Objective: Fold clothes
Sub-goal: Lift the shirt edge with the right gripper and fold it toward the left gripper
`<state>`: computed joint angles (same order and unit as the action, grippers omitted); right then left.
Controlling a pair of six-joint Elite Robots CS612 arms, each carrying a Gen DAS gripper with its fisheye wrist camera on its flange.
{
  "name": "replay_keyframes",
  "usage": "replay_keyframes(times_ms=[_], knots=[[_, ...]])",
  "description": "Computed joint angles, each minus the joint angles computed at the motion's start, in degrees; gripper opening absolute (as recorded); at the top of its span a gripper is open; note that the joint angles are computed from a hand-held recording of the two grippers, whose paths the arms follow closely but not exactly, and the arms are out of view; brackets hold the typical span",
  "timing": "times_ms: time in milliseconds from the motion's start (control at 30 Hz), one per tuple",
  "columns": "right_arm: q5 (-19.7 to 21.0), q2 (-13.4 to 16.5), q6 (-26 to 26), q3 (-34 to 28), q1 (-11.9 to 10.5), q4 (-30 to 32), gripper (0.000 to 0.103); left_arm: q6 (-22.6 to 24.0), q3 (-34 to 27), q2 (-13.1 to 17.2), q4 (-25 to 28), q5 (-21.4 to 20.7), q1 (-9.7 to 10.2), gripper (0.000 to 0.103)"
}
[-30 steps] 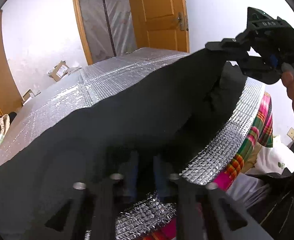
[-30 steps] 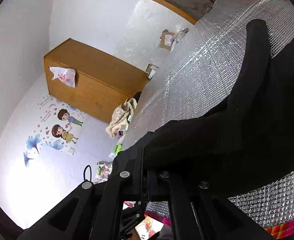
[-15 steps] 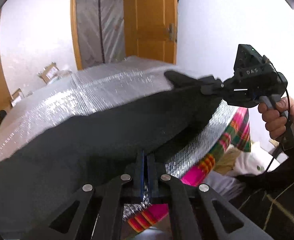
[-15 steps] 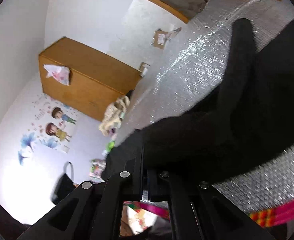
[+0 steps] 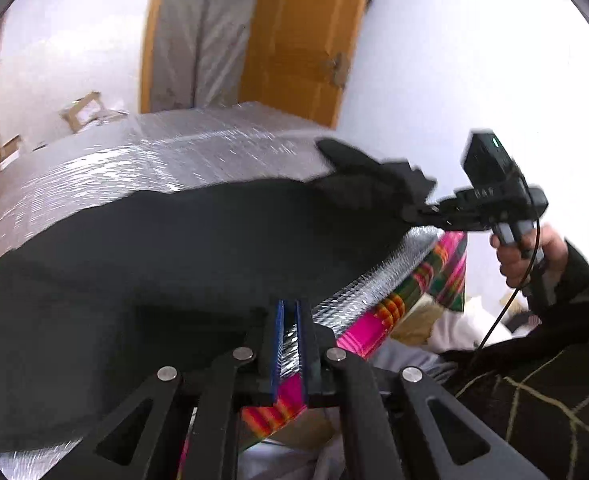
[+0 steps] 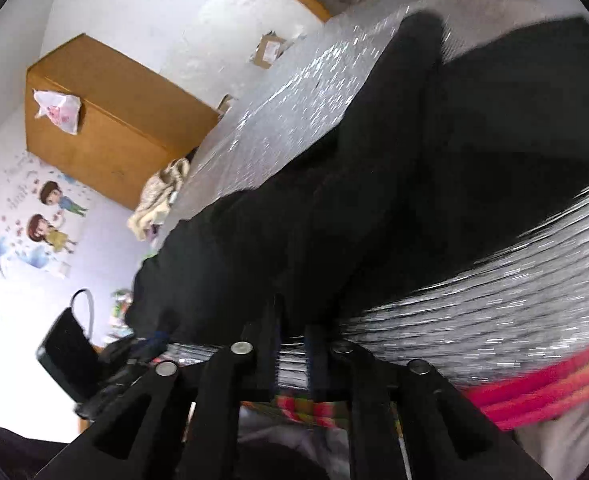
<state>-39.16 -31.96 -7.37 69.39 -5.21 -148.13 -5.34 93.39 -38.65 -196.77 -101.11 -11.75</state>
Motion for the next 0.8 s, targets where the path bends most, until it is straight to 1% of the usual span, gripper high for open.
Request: replay_keyframes(times_ms=[33, 100, 133, 167, 200, 233, 300, 400, 433, 533, 600, 633, 667, 733, 800], knots=[[-0.6, -0.3, 1.0, 0.7, -0.3, -2.6, 0.014, -1.6, 0.7, -0.2, -1.8, 1.6, 0.16, 0.005], [-1.6, -0.8, 3.4, 2.0, -0.8, -8.5, 0.014, -5.9, 1.6, -0.5, -3.6, 6.6, 0.5, 0.007], [-2.1, -1.0, 4.6, 2.5, -1.0, -11.3, 0.014, -8.4, 1.6, -0.4, -3.4, 9.1, 0.69, 0.007], [-1.9, -1.1, 5.1, 2.8, -1.1, -13.6, 0.014, -10.9, 1.4, -0.4, -2.7, 11.5, 0.9, 0.007], [-1.0, -1.0, 4.8, 2.7, -1.0, -14.6, 0.014, -12.9, 1.1, -0.3, -1.5, 12.8, 1.1, 0.007], [0.3, -0.8, 3.5, 2.3, -0.7, -14.3, 0.014, -13.9, 0.7, -0.2, -0.6, 13.2, 1.28, 0.007], [1.9, -0.5, -1.2, 1.2, 0.4, -11.5, 0.014, -14.9, 0.1, 0.1, 1.2, 13.5, 1.49, 0.007], [2.3, -0.1, -8.2, 0.2, 2.5, -8.8, 0.014, -14.6, -0.2, 0.0, 5.7, 13.7, 1.35, 0.007], [2.3, 0.0, -10.2, 0.0, 3.2, -8.3, 0.014, -14.5, 0.3, -0.1, 5.8, 13.5, 1.32, 0.007], [0.3, 0.0, -18.0, -0.4, 4.9, -4.1, 0.014, -15.4, 2.3, -0.6, 3.4, 11.6, 1.51, 0.007], [-2.9, 0.0, -22.1, -0.8, 5.8, -0.3, 0.014, -16.4, 3.7, -1.1, 2.3, 10.9, 1.7, 0.007], [-4.4, 0.1, -23.3, -1.0, 6.1, 0.8, 0.014, -16.6, 4.4, -1.3, 1.8, 11.0, 1.73, 0.007], [-4.8, 0.2, -23.5, -1.0, 6.2, 0.8, 0.014, -16.8, 5.1, -1.5, 1.2, 11.5, 1.7, 0.007], [-4.6, 0.4, -23.5, -1.2, 6.2, 0.3, 0.014, -17.7, 5.7, -1.7, -0.3, 14.3, 1.27, 0.007], [-4.9, 0.6, -23.3, -1.5, 6.3, 0.0, 0.014, -19.6, 6.0, -1.6, -2.8, 17.2, 1.29, 0.007]])
